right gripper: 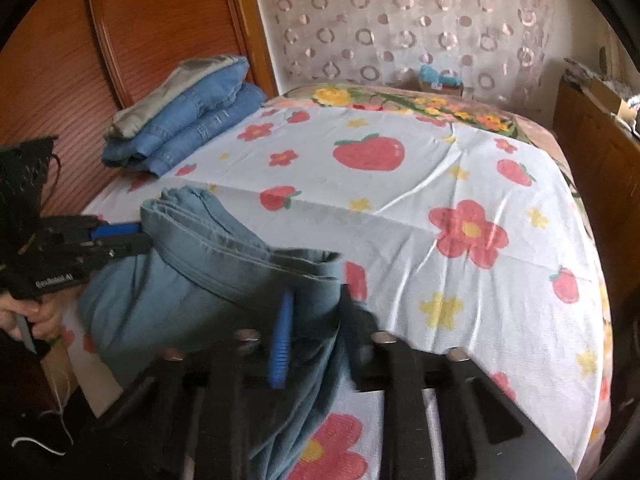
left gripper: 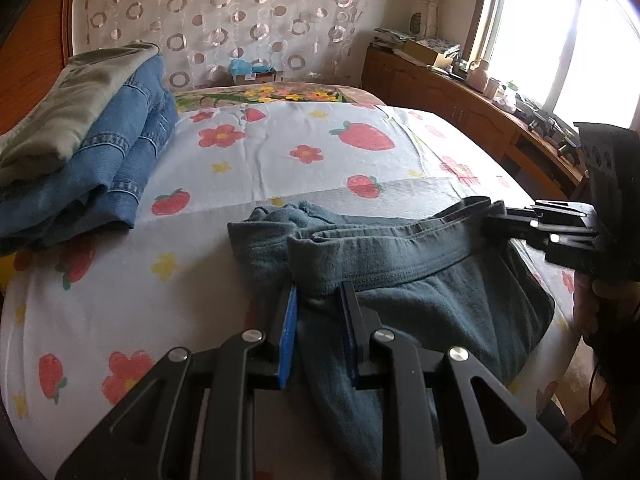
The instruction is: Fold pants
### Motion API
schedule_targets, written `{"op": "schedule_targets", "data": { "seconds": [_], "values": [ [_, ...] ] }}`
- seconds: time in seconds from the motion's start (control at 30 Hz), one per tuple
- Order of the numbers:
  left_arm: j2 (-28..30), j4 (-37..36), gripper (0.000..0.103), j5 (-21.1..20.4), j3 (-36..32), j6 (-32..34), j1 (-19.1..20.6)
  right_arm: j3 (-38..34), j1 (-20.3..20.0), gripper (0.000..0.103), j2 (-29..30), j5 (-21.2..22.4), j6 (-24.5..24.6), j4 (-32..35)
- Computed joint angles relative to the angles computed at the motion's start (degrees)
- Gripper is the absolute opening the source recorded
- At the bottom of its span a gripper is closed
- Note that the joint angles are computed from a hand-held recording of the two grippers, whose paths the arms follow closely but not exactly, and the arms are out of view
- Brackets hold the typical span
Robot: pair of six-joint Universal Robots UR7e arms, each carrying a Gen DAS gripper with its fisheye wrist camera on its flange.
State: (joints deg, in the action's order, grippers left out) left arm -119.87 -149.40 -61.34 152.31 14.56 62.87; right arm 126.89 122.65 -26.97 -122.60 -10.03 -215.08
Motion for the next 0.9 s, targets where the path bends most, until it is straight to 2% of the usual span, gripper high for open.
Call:
{"op": "schedule_targets", "data": {
  "seconds": [0.1, 0.27, 0.33, 0.4, 0.67, 0.73, 0.83, 0.9],
  "values": [
    [0.4, -0.8, 0.019, -0.3, 0.0, 0.6, 0.1, 0.3, 0.0, 0.012, 0.0, 0.9, 0.2, -2.9],
    [2.8, -4.2, 0.019, -1.2, -0.4, 2.3, 0.9, -0.5, 0.9, 0.012, 1.3, -0.9, -0.9, -4.5],
    [3.3, -4.8, 0.011, -2.3, -0.9, 2.8, 1.2, -0.5, 0.3, 0.012, 1.4, -0.7, -0.6, -4.3],
    [2.4, -5.8, 0.006, -1.5, -0.4, 2.9, -0.1, -0.4, -0.3, 0.012, 1.1, -0.2, 0.4, -3.7],
    [3.1, -8.3, 0.006, 2.5, -0.7, 1.4, -1.8, -0.9, 0.3, 0.012, 1.3, -2.2, 0.7, -2.9],
    [2.5, -7.0, 0.008, 2.3, -0.9, 0.6, -1.7, -1.0, 0.4, 0.012, 1.4, -2.6, 0.7, -3.0],
    [0.5, -4.7, 0.017, 1.2, -0.5, 0.3, -1.8, -1.0, 1.2, 0.022, 1.7, -4.3, 0.9, -3.6],
    [-1.1, -3.2, 0.028, 1.3, 0.0, 0.2, -2.6, -1.0, 2.1, 0.027, 1.9, -5.8, 0.9, -3.7]
  ]
}}
